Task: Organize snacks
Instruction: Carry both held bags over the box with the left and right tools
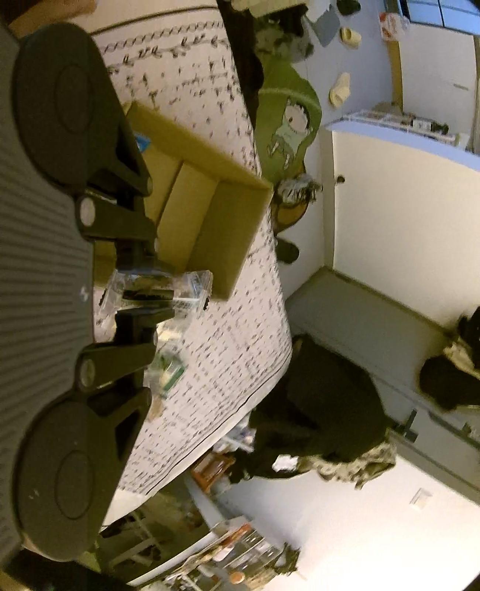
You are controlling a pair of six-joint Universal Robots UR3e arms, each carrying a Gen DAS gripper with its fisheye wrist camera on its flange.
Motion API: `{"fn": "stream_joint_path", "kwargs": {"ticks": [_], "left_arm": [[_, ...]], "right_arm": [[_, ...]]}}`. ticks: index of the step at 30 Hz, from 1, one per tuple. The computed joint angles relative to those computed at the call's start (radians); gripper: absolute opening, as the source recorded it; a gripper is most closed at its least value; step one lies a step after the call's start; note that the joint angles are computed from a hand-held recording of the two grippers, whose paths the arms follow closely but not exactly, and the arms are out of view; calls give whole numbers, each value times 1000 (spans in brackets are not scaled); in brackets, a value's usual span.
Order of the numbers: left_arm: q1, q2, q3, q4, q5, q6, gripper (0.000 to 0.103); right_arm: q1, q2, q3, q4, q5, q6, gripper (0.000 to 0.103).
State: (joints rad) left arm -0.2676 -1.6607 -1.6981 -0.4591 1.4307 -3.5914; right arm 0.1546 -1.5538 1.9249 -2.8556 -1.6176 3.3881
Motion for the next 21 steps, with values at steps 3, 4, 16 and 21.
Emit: {"fn": "stream_joint_path", "kwargs": {"ticks": [3,4,16,21], "left_arm": [[31,21,-20,-1,-4,2,15],[44,30,-31,-1,-10,4,15],[150,61,-72,0,-43,46,15],[197,78,-76,-13,-67,75,15]], "right_arm": [[20,26,-26,-21,6,4,39],[23,34,-30,-30,19,5,39],[79,134,-102,-75,19,68,39],[89,189,-146,-84,51,79,39]]}}
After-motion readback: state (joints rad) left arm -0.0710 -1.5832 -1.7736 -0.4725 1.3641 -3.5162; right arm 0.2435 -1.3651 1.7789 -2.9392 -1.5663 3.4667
